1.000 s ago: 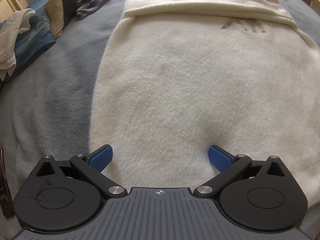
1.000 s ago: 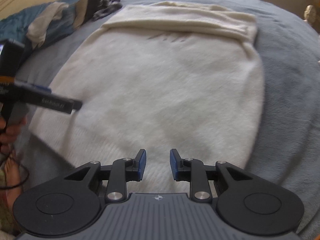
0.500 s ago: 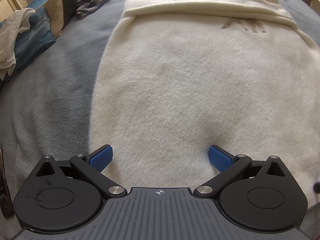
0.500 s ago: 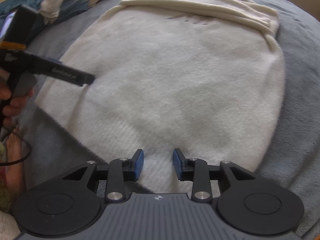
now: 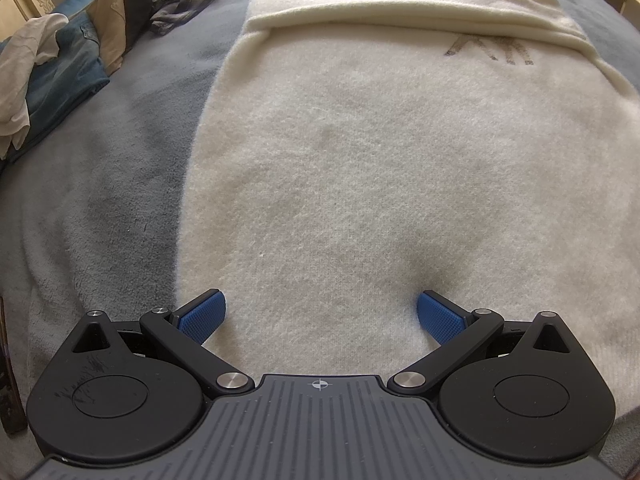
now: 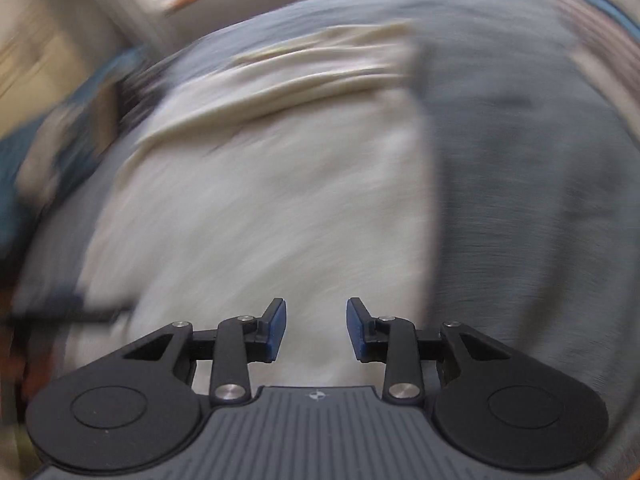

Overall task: Fold clothes
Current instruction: 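Move the open right tool along the sweater side edge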

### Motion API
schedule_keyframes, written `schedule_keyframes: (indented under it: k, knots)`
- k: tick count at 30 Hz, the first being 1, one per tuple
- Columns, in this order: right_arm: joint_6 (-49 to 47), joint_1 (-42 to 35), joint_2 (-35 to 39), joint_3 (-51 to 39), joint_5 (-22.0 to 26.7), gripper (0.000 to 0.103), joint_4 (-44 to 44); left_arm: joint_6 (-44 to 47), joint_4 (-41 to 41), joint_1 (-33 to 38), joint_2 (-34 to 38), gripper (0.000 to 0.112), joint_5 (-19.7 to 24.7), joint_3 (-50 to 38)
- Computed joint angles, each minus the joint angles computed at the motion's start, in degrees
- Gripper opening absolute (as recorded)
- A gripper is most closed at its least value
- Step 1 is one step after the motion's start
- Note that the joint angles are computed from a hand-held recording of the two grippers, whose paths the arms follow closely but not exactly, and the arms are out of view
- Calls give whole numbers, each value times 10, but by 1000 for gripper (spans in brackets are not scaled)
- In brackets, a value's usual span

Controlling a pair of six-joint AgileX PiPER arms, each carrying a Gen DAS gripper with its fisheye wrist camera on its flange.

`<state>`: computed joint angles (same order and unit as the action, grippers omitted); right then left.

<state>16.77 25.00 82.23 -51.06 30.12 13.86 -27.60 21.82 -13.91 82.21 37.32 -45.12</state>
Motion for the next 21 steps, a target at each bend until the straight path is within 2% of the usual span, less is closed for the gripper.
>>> schedule_keyframes:
  k: [2,4,7,12,18,21]
  knots:
    - [-11,-45,16,2,-1,36,54,0,0,0,-1,103,0,0]
    - [-71,-86,30,11,-6,36,143,-2,1,-1,-1,103,0,1]
    - [-136,-108,46,20,-5,40,222,-1,1,-1,-1,103,-1,1]
    - [-191,-121,45,37,4,42,299,1,-2,0,1,103,1,-2]
    - [-272,-147,46,48,62,42,394,9,-12,6,0,103,-5,0]
    - [-275,-137,55,43,83,42,393,14,-19,9,0,103,-6,0]
